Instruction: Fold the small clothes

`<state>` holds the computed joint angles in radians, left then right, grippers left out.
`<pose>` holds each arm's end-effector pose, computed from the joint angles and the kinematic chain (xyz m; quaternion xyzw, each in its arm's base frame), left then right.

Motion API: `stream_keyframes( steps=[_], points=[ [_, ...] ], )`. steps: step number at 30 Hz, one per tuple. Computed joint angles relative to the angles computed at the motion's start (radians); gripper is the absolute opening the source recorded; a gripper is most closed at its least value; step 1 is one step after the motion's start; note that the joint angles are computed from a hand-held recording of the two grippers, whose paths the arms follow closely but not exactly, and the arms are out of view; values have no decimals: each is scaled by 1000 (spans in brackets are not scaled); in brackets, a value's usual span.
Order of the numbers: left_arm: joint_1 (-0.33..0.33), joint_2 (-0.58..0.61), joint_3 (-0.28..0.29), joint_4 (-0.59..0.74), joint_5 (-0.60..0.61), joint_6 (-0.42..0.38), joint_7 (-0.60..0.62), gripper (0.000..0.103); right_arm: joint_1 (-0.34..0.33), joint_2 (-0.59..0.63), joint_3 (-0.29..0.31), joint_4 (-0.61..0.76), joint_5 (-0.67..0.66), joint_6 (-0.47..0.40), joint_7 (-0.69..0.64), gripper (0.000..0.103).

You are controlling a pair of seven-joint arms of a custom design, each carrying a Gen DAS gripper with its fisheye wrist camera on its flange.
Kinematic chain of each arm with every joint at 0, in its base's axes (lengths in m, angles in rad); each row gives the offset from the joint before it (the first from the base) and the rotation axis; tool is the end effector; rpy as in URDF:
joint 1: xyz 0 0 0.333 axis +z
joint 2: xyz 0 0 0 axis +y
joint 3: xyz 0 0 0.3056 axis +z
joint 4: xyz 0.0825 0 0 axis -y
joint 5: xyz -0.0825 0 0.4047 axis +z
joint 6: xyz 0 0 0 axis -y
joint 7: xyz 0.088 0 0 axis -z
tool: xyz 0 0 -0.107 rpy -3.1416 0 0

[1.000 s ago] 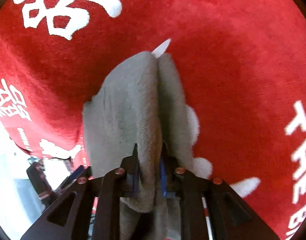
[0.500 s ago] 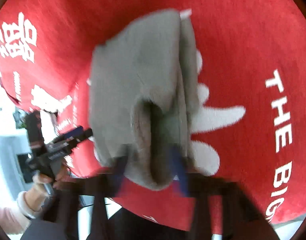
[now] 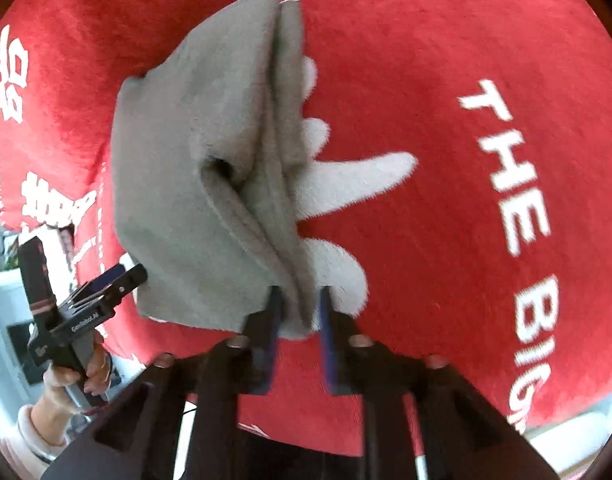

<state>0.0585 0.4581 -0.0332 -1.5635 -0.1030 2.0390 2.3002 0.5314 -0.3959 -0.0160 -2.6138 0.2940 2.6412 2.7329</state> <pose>0.6992 0.0148 0.3636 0.4415 -0.8956 0.0525 0.0132 0.3990 0.2175 0.4063 -0.3317 0.9150 0.1097 0.2018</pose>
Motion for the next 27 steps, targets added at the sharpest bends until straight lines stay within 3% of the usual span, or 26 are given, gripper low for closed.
stream_keyframes(
  steps=[1, 4, 6, 8, 9, 10, 11, 13, 14, 18, 23, 27],
  points=[
    [0, -6, 0, -11, 1, 8, 3, 93, -49, -27, 46, -14, -50, 27, 83, 44],
    [1, -18, -2, -29, -3, 24, 10, 93, -101, -43, 55, -50, -156, 179, 167, 45],
    [5, -27, -3, -45, -10, 34, 19, 93, -88, 16, 5, -15, -173, 221, 154, 45],
    [9, -29, -3, -49, -15, 35, 28, 93, 23, 114, -133, 43, -33, 249, 10, 45],
    [9, -31, -2, -52, -16, 34, 26, 92, 70, 178, -179, 103, 69, 210, -58, 38],
    [8, -34, -1, -57, -15, 34, 22, 93, 82, 222, -192, 147, 105, 193, -84, 16],
    [9, -22, 0, -31, -13, 20, 19, 92, 60, 237, -176, 174, 72, 159, -88, 16],
    [7, -3, -3, -6, -17, 13, 18, 92, -13, 239, -108, 228, -124, 28, -19, 14],
    [10, -5, -4, -7, -22, 8, 21, 92, -30, 246, -92, 240, -148, -6, -15, 14],
    [17, 24, -1, 44, -31, -35, 13, 93, -77, 236, -36, 182, -97, 84, 43, 14],
    [17, 20, 6, 54, -10, -42, 6, 92, -161, 205, 68, 222, -258, -75, 221, 20],
    [21, 6, 7, 58, -1, -47, 12, 92, -170, 170, 105, 234, -326, -152, 349, 20]
  ],
)
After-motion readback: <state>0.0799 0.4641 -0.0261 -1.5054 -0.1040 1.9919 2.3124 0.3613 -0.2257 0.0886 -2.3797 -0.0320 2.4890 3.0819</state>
